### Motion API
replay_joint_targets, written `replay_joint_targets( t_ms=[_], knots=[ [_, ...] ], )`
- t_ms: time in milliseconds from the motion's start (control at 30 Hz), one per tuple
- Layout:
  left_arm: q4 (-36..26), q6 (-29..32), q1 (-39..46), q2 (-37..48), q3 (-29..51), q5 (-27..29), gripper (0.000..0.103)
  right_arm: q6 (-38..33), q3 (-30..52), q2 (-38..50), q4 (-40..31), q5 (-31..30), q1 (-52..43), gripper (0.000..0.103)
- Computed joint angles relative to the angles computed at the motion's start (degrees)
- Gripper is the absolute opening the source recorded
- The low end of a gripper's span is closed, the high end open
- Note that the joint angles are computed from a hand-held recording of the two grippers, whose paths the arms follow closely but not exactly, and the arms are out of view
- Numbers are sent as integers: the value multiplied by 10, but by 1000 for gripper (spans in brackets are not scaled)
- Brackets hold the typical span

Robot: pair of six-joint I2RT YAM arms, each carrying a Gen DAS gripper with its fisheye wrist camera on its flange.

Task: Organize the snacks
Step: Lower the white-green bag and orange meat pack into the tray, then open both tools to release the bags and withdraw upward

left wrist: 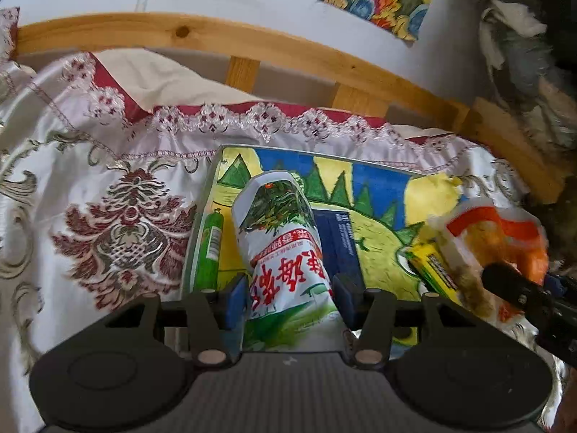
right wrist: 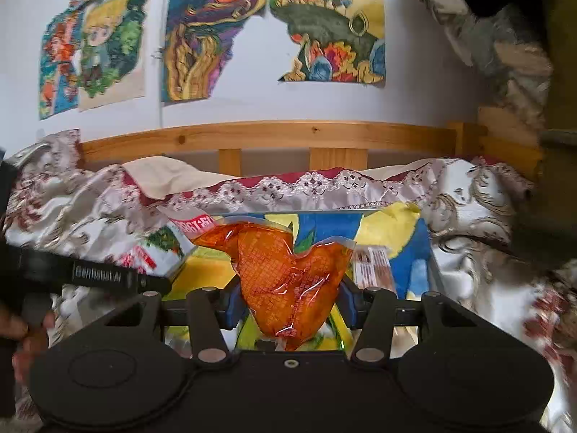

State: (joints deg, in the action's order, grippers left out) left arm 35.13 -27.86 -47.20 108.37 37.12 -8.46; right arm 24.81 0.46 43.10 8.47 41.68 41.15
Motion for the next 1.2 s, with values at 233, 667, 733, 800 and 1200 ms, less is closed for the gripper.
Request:
replay_joint_targets(
  t_ms=[233,667,733,800,1200],
  knots=[
    [5,-4,14,65,53,-6,56,-76,37,317,277,-127,-136,53],
    [-15,6,7,84,70,-22,75,-40,71,423,275,-160,-156,56],
    [-25,4,5,74,66,-25,80,-35,69,406,257,-162,-157,60],
    [-36,-4,4,60,61,-29,84,-34,62,369,238,-155,-150,71],
    [-45,-21,-20,-84,-7,-96,100,-31,78,59,-36,-63,-76,97]
  ],
)
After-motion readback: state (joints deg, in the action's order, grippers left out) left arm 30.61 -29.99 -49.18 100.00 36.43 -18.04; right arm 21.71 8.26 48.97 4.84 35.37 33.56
